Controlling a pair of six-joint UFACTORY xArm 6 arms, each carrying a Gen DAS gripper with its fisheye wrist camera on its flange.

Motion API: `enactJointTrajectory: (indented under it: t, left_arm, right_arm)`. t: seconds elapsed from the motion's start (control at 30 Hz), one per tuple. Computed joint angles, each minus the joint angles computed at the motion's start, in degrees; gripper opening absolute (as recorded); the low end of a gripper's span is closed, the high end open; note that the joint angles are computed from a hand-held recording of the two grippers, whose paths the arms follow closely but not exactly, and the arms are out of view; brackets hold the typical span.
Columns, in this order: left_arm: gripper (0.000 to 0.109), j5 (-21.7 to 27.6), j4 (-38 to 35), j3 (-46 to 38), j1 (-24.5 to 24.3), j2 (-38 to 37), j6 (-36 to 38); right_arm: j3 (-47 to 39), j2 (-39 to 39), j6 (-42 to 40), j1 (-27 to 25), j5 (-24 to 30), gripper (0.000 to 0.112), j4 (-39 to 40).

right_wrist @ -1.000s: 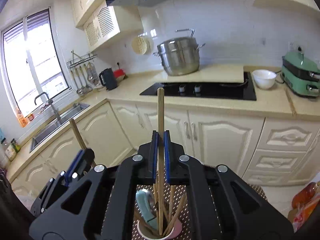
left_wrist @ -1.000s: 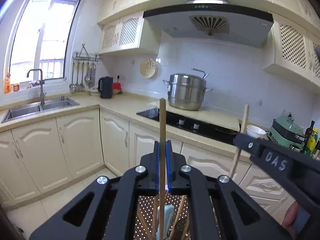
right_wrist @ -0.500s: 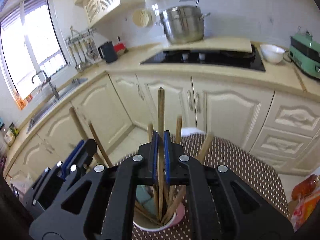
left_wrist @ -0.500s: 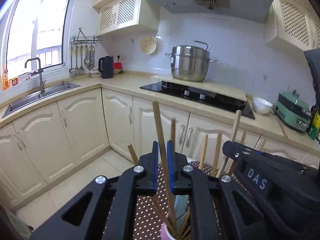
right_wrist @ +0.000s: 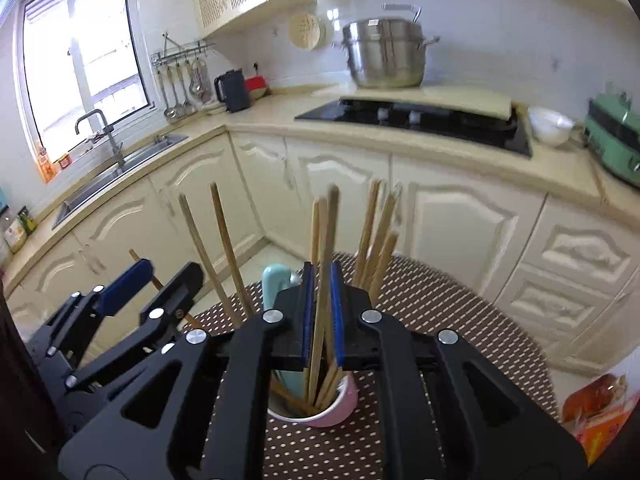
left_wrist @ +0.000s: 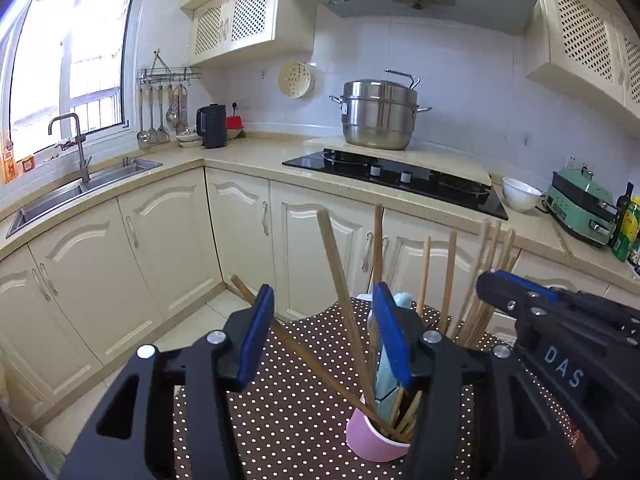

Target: Organize utensils

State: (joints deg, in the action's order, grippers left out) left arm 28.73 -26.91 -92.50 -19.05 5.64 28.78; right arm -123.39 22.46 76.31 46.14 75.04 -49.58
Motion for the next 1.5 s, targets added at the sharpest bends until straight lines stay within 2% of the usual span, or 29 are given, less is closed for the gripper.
enactJointTrajectory:
  t: [0.03, 0.1, 0.2, 0.37, 0.47, 0.57, 0.87, 1.23, 1.3, 1.4, 1.5]
  left_arm:
    - [0.053, -0.13, -0.25, 0.18, 0.13, -0.49, 0.34]
    - [0.056, -1.03, 0.17, 0.72, 0.29, -1.63, -0.20]
    - [0.061, 0.00, -2.99, 1.41, 0.79, -3.54, 2.79]
    - [0.074, -1.49, -2.91, 4.94, 1.17, -7.64, 1.94]
    - [0.075, -0.18, -4.85, 7.21, 1.82, -10.59, 3.81]
    - [0.078, -0.05, -5.88, 9.61, 2.33, -13.06, 5.07]
    - [0.080, 3.37, -12.35, 19.09, 4.87, -22.56, 12.40]
    - [0.080, 9.07, -17.98, 31.72, 7.76, -33.30, 20.16]
    - [0.080, 9.31, -18.21, 34.11, 7.66, -34.71, 21.21]
    - [0.080, 7.07, -18.82, 38.51, 6.59, -37.10, 22.69]
    - [0.080, 5.69, -20.39, 41.88, 5.91, -38.92, 24.16]
  right_arm:
    - [0.04, -0.34, 0.12, 0.34, 0.54, 0.034, -0.72]
    - [-0.18, -0.99, 2.22, 1.47, 3.03, 0.057, -2.70]
    - [1.85, -3.19, 5.66, 2.65, 4.21, 0.057, -4.93]
    - [4.25, -6.08, 7.80, 4.57, 5.78, 0.057, -4.70]
    - [6.67, -8.05, 9.51, 6.17, 6.54, 0.057, -5.48]
    - [12.00, -11.84, 12.29, 7.52, 4.68, 0.057, -5.87]
    - [21.08, -17.95, 17.46, 13.62, 5.09, 0.057, -6.77]
    - [27.11, -19.20, 21.67, 21.51, 10.96, 0.059, -11.16]
    - [28.20, -18.84, 22.57, 22.44, 11.10, 0.059, -11.56]
    - [30.48, -18.91, 24.92, 23.39, 10.12, 0.059, -11.78]
    - [31.99, -18.48, 27.65, 24.65, 11.49, 0.059, -13.20]
